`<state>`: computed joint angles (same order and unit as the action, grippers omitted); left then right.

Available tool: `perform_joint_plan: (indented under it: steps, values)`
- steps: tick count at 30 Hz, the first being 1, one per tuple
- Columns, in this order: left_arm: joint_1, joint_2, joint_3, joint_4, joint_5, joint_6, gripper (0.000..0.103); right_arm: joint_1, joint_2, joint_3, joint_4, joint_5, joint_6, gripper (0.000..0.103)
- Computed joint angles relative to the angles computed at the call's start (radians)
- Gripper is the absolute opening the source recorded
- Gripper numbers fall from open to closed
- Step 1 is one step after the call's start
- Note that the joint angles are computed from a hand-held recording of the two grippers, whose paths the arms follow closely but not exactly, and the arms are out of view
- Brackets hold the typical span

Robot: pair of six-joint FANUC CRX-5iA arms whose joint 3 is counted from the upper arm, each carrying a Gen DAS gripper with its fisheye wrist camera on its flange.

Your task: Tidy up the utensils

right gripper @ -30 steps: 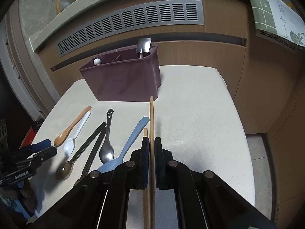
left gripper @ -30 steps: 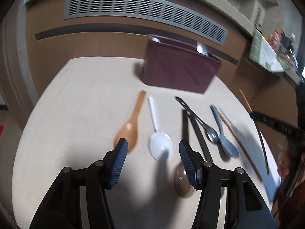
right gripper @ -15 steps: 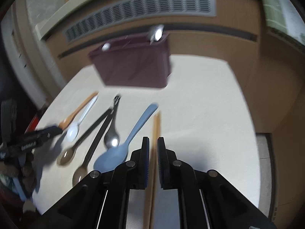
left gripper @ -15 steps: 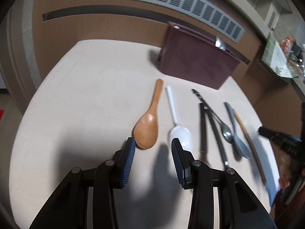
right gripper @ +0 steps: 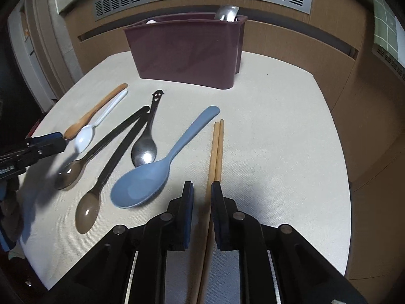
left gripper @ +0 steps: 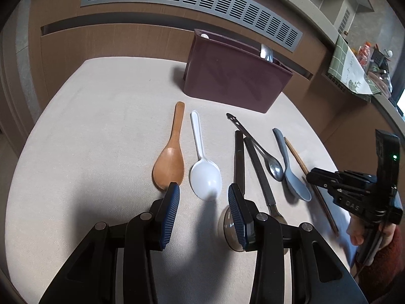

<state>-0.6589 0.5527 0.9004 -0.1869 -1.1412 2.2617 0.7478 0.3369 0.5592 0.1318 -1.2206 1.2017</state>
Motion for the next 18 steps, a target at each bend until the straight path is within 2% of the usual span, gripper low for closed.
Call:
perform_joint_plan:
  steps: [7, 9, 12, 14, 18]
  values:
    - [-0.003, 0.003, 0.001, 0.020, 0.019, -0.012, 0.041, -0.026, 0.058, 0.098, -0.065, -0.047, 0.008, 0.013]
    - [-0.005, 0.010, 0.011, 0.027, 0.012, -0.024, 0.041, -0.018, 0.085, 0.121, -0.048, -0.066, 0.016, 0.012]
    - [-0.008, 0.015, 0.018, 0.032, 0.013, -0.029, 0.041, -0.017, 0.084, 0.118, -0.041, -0.052, 0.025, 0.010]
    - [-0.009, 0.029, 0.033, 0.055, 0.018, -0.046, 0.041, -0.022, 0.074, 0.105, -0.047, -0.045, 0.031, 0.005]
    - [-0.027, 0.095, 0.128, 0.104, 0.007, -0.128, 0.042, -0.009, 0.027, 0.033, 0.014, -0.013, -0.023, 0.004]
